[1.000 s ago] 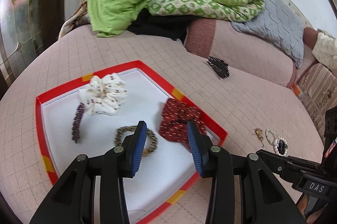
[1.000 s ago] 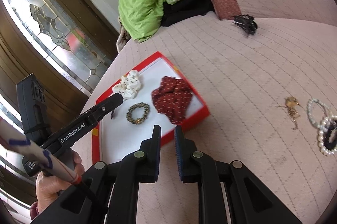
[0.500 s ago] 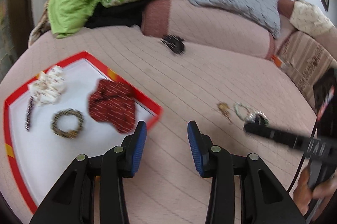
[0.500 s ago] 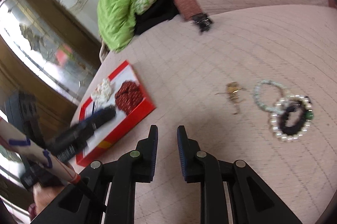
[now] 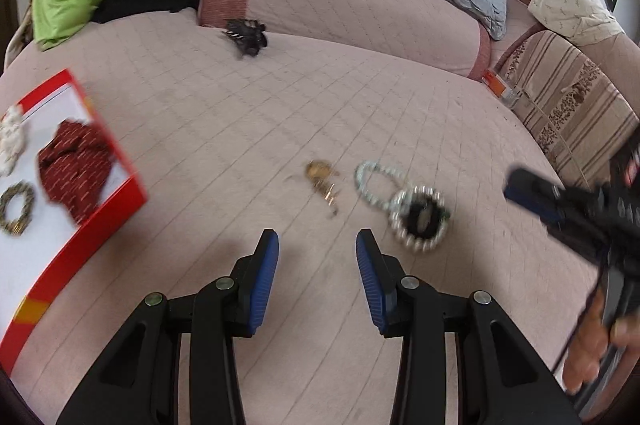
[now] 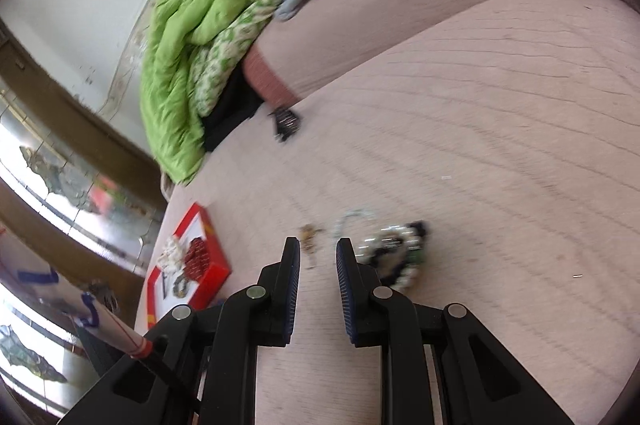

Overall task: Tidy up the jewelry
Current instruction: 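Move left tool toward gold charm while right tool moves toward pearl bracelet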

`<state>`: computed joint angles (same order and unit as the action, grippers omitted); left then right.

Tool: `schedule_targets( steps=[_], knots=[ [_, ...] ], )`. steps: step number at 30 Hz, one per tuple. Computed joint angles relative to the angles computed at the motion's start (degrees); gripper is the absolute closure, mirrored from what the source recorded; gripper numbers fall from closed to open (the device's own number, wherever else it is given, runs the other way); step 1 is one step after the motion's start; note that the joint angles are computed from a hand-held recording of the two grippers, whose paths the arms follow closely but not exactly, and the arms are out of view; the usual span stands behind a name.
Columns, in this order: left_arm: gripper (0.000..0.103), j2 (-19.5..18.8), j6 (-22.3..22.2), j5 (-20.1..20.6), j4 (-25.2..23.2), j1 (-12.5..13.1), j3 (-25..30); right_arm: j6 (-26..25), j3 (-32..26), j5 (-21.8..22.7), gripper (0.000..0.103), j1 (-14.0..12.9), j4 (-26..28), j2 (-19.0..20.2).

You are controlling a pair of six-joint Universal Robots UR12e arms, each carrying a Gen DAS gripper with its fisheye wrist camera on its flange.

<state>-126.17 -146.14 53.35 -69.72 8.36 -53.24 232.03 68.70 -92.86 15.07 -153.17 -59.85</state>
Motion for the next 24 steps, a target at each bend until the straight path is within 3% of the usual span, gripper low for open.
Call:
schedule_targets(
  steps=[5,10,13,16,18,24],
  knots=[
    [0.064,-4.7,-4.3,3.2,-1.1,-2.9,7.2,4.0,4.2,1.0,0.082,-1.5,-1.8,-2.2],
    [0.064,-7.7,-5.8,8.2,-0.6,-5.0,10.3,5.3,5.8,3.6,0.082,-2.5,-2.1,-3.0],
    [0.064,-7.3,-6.1,8.9,4.5,-5.4,8.2,4.6,6.1,4.3,0.082,-2.9,-0.9,-3.2],
    [0.076,-6.2,-6.0,11.2,10.4,-5.8,5.1,4.3,5.7,5.1,0.082,-3.2,0.6,-2.9],
    [0.085,-5.7,-6.3,10.7,11.4,-5.4,4.0,4.1,5.4,5.6,0.082,-3.3,1.2,-2.6],
    [0.085,-3.7,-5.7,7.7,10.2,-3.8,1.0,2.1,2.0,7.2,0.082,-3.2,5.2,-0.3]
  ],
)
